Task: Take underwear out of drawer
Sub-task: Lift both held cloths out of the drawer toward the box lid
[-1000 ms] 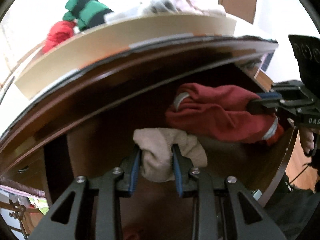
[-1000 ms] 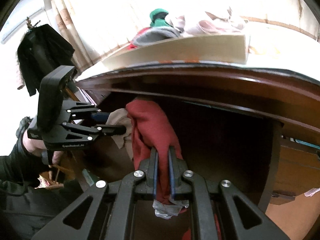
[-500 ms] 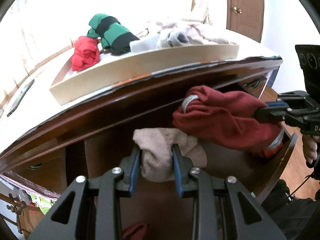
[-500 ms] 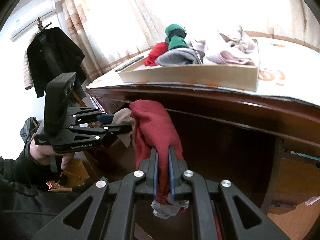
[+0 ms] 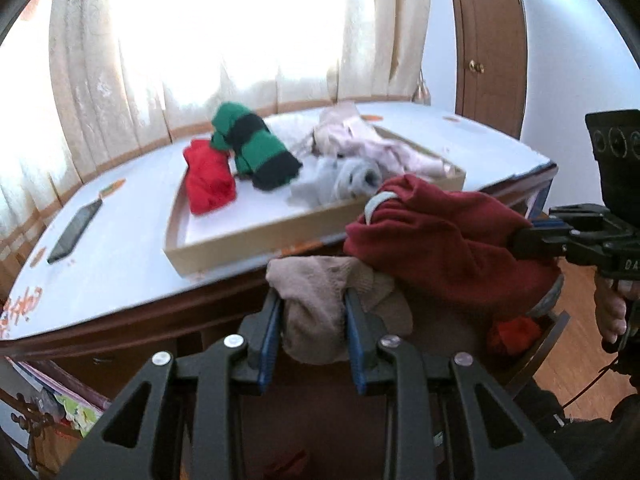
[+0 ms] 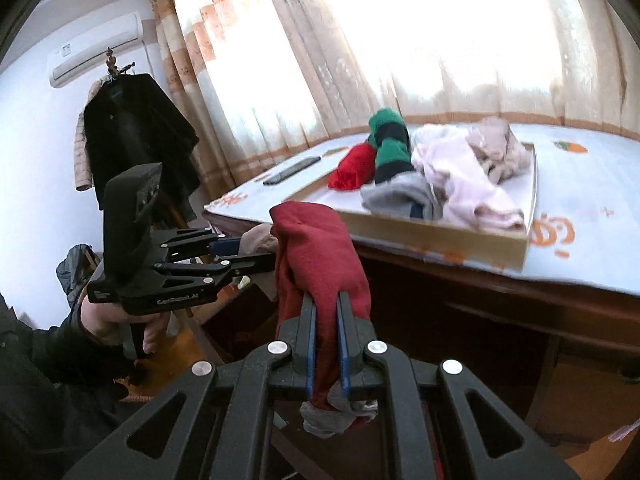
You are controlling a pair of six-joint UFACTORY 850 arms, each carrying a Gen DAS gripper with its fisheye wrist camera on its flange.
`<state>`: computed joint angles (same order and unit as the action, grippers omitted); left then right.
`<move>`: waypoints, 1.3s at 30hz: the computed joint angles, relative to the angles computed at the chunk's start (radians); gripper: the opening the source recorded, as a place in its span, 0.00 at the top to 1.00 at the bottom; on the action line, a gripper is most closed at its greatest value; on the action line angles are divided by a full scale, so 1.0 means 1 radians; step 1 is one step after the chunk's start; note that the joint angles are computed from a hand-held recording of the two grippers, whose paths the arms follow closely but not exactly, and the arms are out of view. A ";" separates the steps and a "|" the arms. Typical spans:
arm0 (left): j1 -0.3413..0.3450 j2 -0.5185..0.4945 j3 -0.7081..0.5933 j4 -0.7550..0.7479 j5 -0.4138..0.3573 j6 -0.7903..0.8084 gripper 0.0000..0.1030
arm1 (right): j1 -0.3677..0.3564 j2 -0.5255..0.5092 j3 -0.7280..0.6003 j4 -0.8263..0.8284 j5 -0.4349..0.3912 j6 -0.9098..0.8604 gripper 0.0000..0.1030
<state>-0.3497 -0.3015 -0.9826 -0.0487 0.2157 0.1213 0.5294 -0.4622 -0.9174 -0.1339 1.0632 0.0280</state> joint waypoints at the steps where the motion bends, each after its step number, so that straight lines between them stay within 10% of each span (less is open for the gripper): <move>1: 0.002 0.005 0.001 0.004 0.005 -0.005 0.73 | -0.002 0.004 0.000 -0.004 0.002 0.003 0.90; 39: 0.041 -0.032 -0.160 -0.222 0.022 0.240 0.73 | -0.012 0.056 -0.107 -0.029 -0.037 0.068 0.90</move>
<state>-0.3085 -0.3334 -1.1428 -0.2707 0.2379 0.3613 0.5173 -0.4062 -1.0242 -0.1630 1.0257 0.0958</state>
